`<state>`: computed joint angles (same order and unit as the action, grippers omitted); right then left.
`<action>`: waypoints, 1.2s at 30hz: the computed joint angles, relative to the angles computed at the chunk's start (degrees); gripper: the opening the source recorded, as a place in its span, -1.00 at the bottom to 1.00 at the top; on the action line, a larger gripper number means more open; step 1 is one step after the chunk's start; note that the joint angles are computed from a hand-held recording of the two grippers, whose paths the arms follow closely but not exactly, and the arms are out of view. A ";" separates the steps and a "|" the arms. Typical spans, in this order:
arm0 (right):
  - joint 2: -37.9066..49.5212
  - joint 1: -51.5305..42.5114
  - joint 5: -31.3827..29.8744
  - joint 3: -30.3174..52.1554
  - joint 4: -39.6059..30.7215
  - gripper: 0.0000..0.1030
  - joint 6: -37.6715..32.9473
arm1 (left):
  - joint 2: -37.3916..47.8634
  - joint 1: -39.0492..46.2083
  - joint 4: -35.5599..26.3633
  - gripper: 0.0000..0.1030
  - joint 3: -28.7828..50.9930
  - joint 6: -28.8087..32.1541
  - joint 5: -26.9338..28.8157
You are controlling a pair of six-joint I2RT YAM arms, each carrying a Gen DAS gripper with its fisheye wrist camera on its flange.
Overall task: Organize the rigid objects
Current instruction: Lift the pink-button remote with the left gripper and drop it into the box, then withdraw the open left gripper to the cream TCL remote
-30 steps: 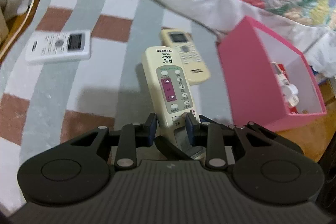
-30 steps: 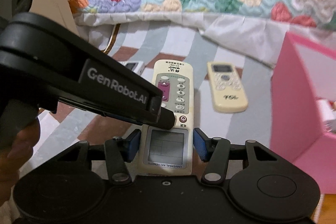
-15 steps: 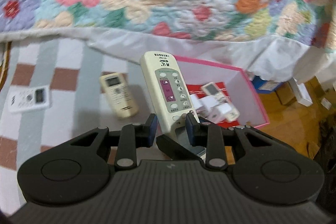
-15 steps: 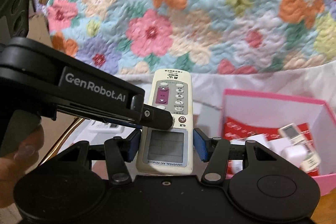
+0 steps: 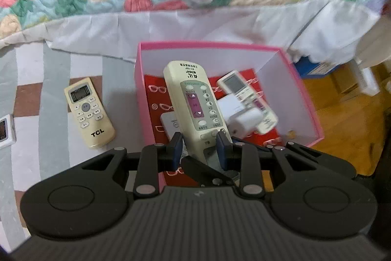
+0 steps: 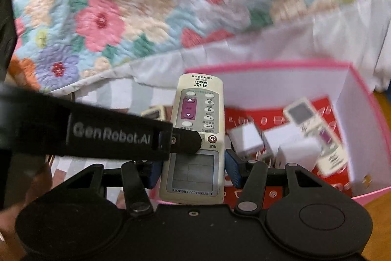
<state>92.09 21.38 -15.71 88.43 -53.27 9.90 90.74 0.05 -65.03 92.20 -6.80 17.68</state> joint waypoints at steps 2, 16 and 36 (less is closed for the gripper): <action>1.24 -0.82 -0.80 -1.38 1.08 0.14 0.44 | 1.99 -0.98 0.54 -0.46 -0.43 -0.50 -1.42; -1.58 0.05 1.99 1.57 -4.46 0.24 -5.10 | 0.25 3.58 -7.51 -0.04 5.69 6.48 -1.83; 3.61 19.71 3.21 16.19 -8.56 0.24 -6.62 | -8.60 34.69 -11.90 -0.01 -1.03 31.15 12.55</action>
